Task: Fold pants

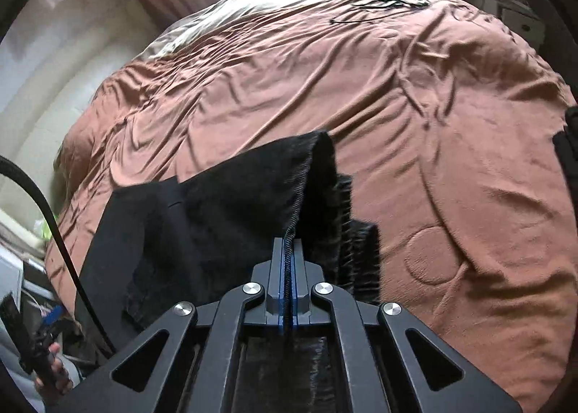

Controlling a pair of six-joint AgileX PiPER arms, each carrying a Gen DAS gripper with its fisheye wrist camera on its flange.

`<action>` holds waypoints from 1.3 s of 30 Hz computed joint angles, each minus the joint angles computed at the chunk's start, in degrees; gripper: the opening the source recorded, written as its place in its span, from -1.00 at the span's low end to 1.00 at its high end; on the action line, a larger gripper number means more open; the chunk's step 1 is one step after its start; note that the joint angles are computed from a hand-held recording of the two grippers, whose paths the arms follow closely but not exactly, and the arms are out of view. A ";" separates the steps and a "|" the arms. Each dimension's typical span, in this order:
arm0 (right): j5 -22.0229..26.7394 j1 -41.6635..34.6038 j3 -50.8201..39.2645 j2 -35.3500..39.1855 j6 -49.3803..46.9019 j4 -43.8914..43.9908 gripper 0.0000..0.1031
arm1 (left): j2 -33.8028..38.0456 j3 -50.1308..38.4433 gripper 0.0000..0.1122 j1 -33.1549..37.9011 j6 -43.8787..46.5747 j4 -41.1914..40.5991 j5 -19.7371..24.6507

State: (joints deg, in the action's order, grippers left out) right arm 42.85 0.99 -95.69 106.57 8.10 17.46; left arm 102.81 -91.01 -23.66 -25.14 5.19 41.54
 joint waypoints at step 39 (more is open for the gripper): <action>5.61 5.41 15.86 -9.97 16.53 -19.20 -0.71 | -4.37 10.57 0.81 6.68 11.80 -16.12 -8.93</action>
State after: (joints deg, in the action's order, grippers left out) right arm 48.46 6.40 -79.83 96.60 24.64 -1.74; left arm 98.43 -80.45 -16.98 -13.34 -10.93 32.61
